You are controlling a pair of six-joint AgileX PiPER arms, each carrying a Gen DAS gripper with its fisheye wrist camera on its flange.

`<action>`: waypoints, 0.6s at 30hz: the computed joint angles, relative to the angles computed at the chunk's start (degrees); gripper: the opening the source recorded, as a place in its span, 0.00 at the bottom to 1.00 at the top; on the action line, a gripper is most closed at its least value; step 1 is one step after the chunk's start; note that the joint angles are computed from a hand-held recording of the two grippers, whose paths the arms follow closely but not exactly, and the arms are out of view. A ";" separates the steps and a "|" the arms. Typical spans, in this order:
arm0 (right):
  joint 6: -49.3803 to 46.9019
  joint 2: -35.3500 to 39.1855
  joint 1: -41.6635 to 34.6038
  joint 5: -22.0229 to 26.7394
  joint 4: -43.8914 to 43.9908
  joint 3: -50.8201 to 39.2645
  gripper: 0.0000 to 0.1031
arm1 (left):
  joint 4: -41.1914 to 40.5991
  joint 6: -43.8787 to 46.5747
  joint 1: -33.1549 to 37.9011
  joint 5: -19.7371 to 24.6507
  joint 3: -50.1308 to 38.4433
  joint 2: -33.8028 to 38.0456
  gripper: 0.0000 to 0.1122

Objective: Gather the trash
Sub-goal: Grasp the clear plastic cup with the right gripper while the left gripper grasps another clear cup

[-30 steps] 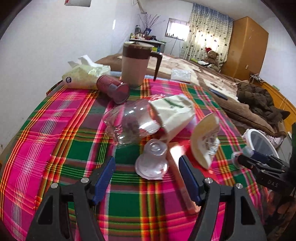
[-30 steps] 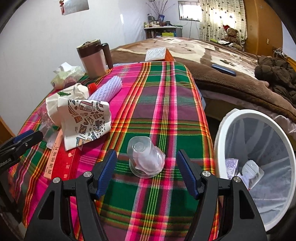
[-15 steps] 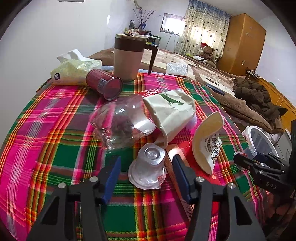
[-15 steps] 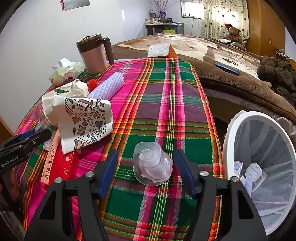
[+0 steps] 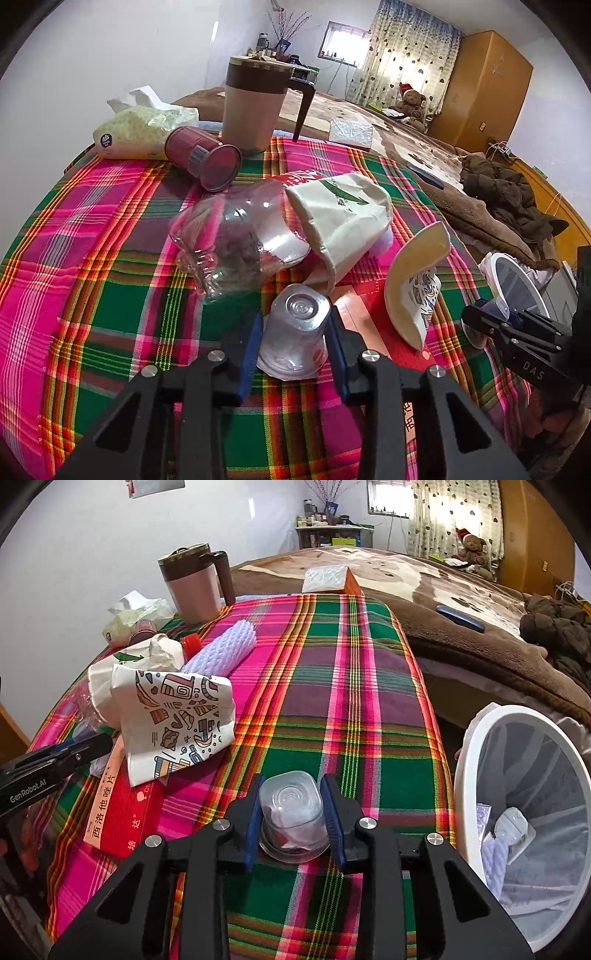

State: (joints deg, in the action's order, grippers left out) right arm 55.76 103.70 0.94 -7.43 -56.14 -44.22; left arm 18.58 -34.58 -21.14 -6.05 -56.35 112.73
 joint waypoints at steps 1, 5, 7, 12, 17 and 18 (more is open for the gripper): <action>-0.43 -0.16 -0.02 -0.29 0.46 0.21 0.31 | -1.31 1.34 -0.04 -0.20 0.14 -0.08 0.31; -2.02 -0.45 0.05 -0.64 2.01 0.57 0.31 | -13.60 13.85 -0.70 -0.87 1.03 -0.73 0.31; -3.33 -0.60 0.00 -0.98 3.35 0.85 0.31 | -21.83 22.21 -1.48 -1.09 1.42 -1.14 0.31; -3.54 -1.06 -0.19 -1.86 3.65 1.36 0.31 | -29.98 30.86 -2.14 -1.31 2.01 -1.89 0.31; -4.50 -1.91 -0.26 -2.73 4.70 2.10 0.30 | -35.83 36.66 -3.07 -2.25 3.47 -3.29 0.31; -4.96 -2.15 -0.29 -2.88 5.22 2.32 0.30 | -37.18 37.90 -3.28 -2.44 3.80 -3.65 0.31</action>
